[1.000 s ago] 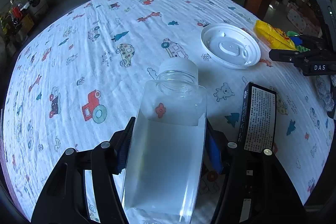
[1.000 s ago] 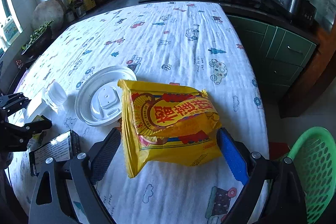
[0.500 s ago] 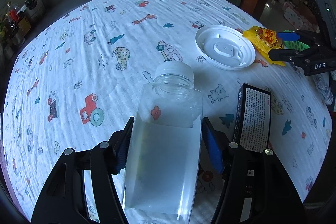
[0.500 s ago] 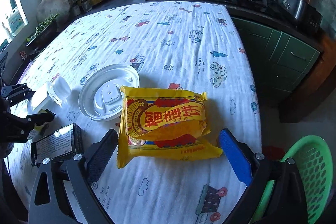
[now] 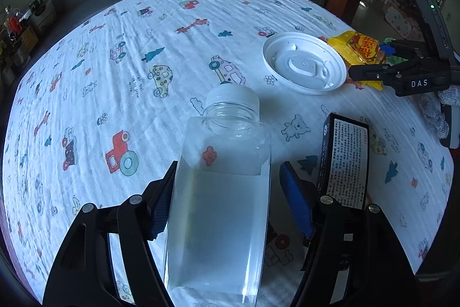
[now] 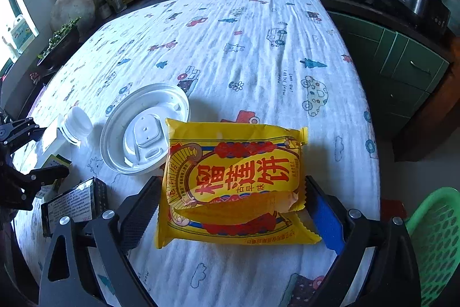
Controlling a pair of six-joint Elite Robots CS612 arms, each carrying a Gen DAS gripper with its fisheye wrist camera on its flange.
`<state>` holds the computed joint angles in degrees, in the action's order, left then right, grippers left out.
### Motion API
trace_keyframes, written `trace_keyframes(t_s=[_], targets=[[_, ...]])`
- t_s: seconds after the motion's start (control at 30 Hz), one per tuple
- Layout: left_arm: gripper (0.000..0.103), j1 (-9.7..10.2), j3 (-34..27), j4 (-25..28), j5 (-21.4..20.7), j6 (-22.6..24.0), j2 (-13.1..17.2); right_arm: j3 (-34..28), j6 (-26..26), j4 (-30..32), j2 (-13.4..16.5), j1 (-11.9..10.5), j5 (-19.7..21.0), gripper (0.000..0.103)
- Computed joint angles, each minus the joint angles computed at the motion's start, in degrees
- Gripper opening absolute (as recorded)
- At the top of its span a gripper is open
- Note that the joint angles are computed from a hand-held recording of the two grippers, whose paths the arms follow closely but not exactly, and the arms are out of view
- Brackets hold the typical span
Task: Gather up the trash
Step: 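Lift the water bottle and pastry packet off the table with both grippers, then carry the water bottle and packet over the basket and open both grippers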
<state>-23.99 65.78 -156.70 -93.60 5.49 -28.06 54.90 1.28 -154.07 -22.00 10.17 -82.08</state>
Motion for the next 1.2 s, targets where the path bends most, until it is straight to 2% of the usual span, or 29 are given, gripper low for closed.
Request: trace_keyframes(t_s=[0.03,0.1,0.23,0.3,0.4,0.6,0.83,1.0,1.2], targets=[[0.069,0.01,-0.1,0.1,0.1,-0.1,0.1,0.2,-0.1,-0.1,-0.1,0.0,-0.2,0.077],[0.069,0.08,-0.5,0.5,-0.1,-0.3,0.3,0.7,0.4,-0.3,-0.5,0.0,-0.4,0.071],[0.063,0.05,-0.9,0.3,0.4,-0.7,0.6,3.2,1.3,-3.0,-1.6,-0.1,-0.8,0.066],[0.058,0.16,-0.9,0.1,0.4,-1.5,0.6,4.4,2.0,-4.1,-2.2,-0.2,-0.5,0.065],[0.058,0.38,-0.7,0.0,-0.4,-2.5,0.4,6.8,3.5,-7.0,-3.3,-0.5,-0.1,0.065],[0.057,0.16,1.9,-3.6,-0.6,-2.4,-1.2,11.9,5.1,-12.3,-6.0,-0.7,-0.9,0.064],[0.057,-0.6,4.6,-7.2,-0.8,-1.3,-3.5,18.9,8.0,-17.8,-9.6,-1.6,-4.2,0.064],[0.056,-1.51,5.7,-9.4,-2.8,-0.6,-4.7,24.0,10.6,-20.2,-12.0,-3.0,-7.8,0.064],[0.056,-3.26,5.2,-9.7,-5.2,0.5,-4.8,29.5,13.4,-21.4,-14.5,-5.2,-12.2,0.065]])
